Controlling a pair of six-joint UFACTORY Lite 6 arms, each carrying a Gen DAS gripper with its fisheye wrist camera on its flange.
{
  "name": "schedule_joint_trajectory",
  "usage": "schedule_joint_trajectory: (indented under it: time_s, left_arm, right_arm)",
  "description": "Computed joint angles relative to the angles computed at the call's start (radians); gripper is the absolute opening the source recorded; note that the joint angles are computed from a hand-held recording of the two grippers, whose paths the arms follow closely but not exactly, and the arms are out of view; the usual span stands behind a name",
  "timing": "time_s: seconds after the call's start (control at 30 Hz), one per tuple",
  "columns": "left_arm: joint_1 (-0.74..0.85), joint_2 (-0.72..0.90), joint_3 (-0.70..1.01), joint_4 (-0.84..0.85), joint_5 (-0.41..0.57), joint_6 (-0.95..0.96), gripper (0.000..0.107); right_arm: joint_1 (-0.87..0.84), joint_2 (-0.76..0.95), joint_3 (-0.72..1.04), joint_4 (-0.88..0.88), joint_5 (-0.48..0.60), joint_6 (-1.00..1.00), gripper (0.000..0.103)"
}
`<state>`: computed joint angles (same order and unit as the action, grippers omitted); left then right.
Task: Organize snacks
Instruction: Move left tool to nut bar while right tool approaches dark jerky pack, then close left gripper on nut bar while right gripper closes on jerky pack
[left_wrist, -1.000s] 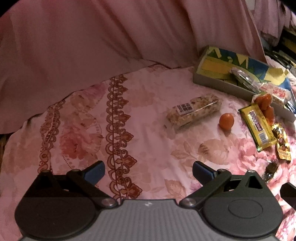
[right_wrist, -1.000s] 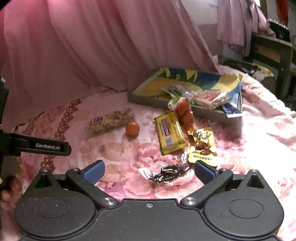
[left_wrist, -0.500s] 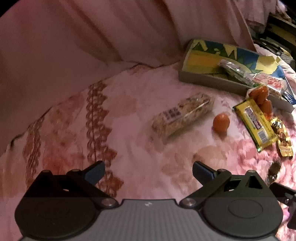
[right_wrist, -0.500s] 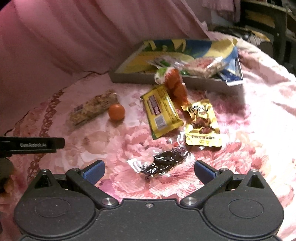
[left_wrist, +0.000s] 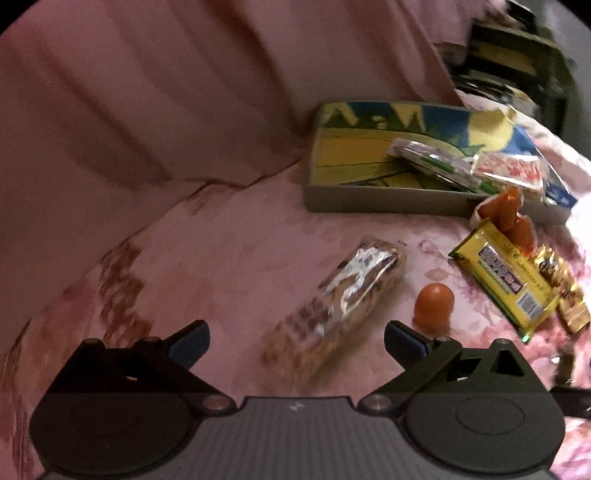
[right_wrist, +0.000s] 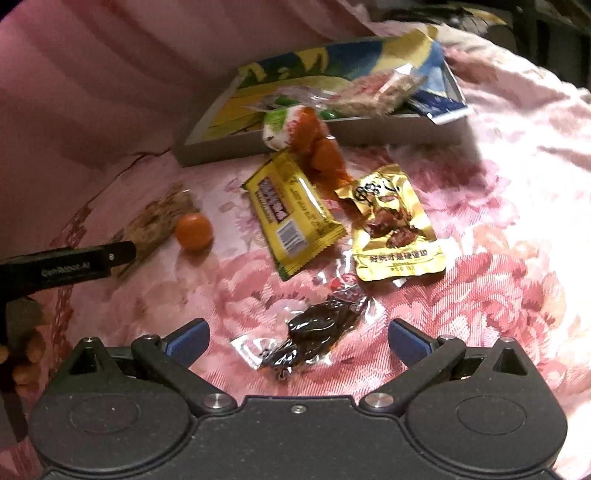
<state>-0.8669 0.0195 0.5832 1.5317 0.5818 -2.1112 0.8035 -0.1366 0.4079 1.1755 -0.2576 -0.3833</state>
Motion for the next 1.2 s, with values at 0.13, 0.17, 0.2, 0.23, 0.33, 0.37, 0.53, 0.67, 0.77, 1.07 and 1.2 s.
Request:
schedule_joint_trajectory:
  time_s: [0.13,0.17,0.2,0.23,0.33,0.37,0.53,0.67,0.77,1.07,1.2]
  left_arm:
    - [0.054,0.082,0.029,0.182,-0.057,-0.076,0.102]
    - [0.067,0.091,0.033,0.217,-0.073,-0.097,0.101]
    - [0.082,0.095,0.029,0.266,-0.093,-0.133,0.1]
    - [0.1,0.094,0.025,0.321,-0.123,-0.173,0.095]
    - [0.157,0.092,0.018,0.474,-0.215,-0.3,0.081]
    - [0.166,0.093,0.016,0.505,-0.225,-0.336,0.08]
    - [0.191,0.076,0.014,0.548,-0.278,-0.37,0.057]
    - [0.178,0.059,0.025,0.489,-0.338,-0.313,0.041]
    - [0.154,0.045,0.034,0.385,-0.381,-0.226,0.039]
    - [0.064,0.084,0.087,0.084,-0.316,0.02,0.054]
    - [0.062,0.131,0.111,0.185,-0.287,-0.086,0.056]
  right_arm:
    - [-0.035,0.052,0.011,-0.194,-0.006,0.218,0.102]
    - [-0.04,0.065,0.013,-0.247,-0.013,0.28,0.102]
    - [-0.042,0.078,0.017,-0.293,-0.021,0.333,0.102]
    - [-0.043,0.089,0.019,-0.33,-0.029,0.369,0.102]
    - [-0.026,0.131,0.044,-0.367,-0.057,0.405,0.101]
    - [-0.023,0.141,0.048,-0.397,-0.064,0.432,0.1]
    - [-0.004,0.162,0.051,-0.433,-0.109,0.469,0.091]
    - [0.01,0.161,0.051,-0.389,-0.12,0.427,0.084]
    - [0.025,0.158,0.055,-0.343,-0.119,0.377,0.078]
    - [0.081,0.163,0.077,-0.137,-0.125,0.177,0.068]
    - [0.068,0.175,0.069,-0.27,-0.13,0.308,0.081]
